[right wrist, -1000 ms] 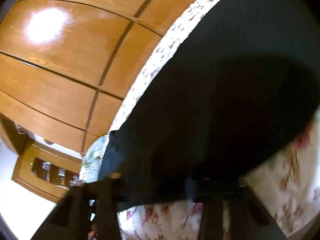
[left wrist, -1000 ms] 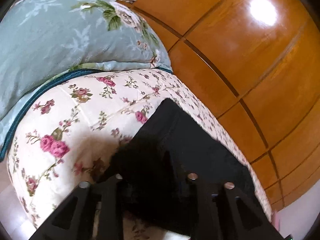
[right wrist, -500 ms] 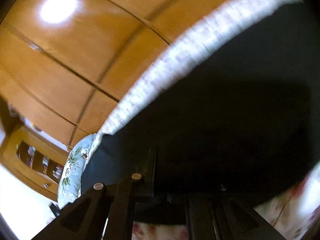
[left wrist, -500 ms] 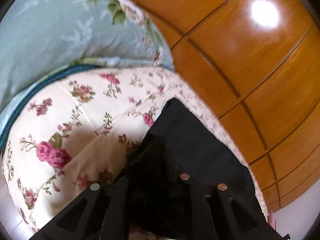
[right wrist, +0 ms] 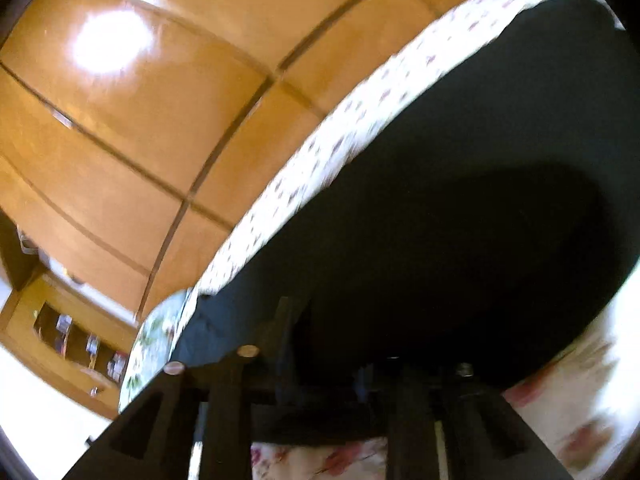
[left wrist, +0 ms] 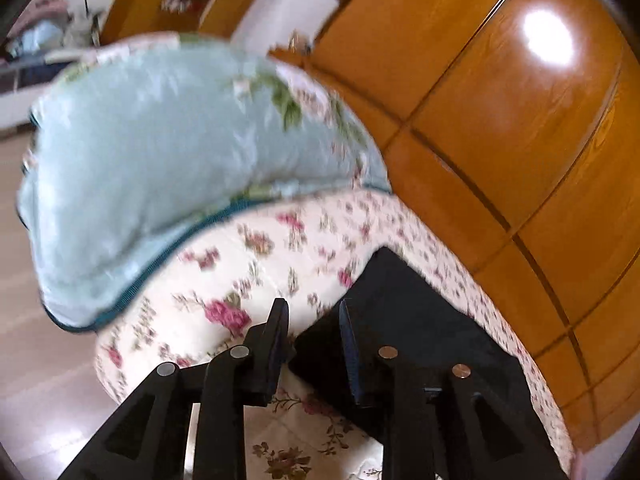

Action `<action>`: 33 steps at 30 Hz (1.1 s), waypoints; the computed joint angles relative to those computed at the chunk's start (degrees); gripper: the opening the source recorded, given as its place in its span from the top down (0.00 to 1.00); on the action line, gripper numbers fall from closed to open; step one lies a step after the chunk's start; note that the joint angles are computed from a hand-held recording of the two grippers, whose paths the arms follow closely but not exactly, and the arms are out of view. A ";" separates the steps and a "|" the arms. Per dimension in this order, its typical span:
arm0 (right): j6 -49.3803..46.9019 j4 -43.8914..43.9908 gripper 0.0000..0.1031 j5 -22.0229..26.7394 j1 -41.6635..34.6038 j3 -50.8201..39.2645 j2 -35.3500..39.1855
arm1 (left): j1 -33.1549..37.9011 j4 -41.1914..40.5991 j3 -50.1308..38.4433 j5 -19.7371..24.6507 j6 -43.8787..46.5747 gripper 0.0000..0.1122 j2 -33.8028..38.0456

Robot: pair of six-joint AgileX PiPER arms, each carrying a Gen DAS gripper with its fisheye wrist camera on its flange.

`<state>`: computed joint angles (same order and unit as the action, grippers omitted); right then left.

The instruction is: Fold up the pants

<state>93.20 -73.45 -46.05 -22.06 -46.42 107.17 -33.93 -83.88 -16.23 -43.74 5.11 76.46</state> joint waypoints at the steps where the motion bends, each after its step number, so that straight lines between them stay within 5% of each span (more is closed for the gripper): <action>1: 0.00 0.47 0.71 0.07 -1.33 -0.10 0.08 | -2.51 -2.82 -0.99 -2.35 2.19 0.78 -0.22; 6: 3.38 3.80 0.71 -3.47 -10.74 -3.22 4.11 | -5.65 -2.19 -8.84 -2.65 12.62 0.77 3.72; 11: 6.88 7.23 0.72 -9.05 -18.40 -8.78 10.26 | -2.24 12.72 -16.49 10.35 8.33 0.77 10.48; 15: 10.17 10.32 0.86 -13.25 -21.81 -11.41 13.83 | -0.53 22.36 -25.88 20.05 9.07 0.76 19.05; 24: 9.08 4.23 0.93 -6.15 -24.10 -6.12 2.53 | -0.49 18.27 -40.94 32.88 21.50 0.76 31.21; 28: 19.04 -6.97 0.88 6.16 -22.35 -7.84 1.28 | -0.53 21.58 -41.78 35.29 19.37 0.76 33.25; 31: 18.51 -2.06 0.83 -3.39 -26.97 -6.64 6.52 | -0.97 20.63 -40.81 34.75 22.01 0.76 32.54; 33: 15.78 3.23 0.60 -11.47 -29.47 -5.47 9.96 | -0.67 21.89 -40.51 34.84 21.29 0.76 32.45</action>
<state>108.99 -70.22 -57.52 -51.53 -51.89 117.14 -34.60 -61.99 -56.74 -8.90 26.40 108.91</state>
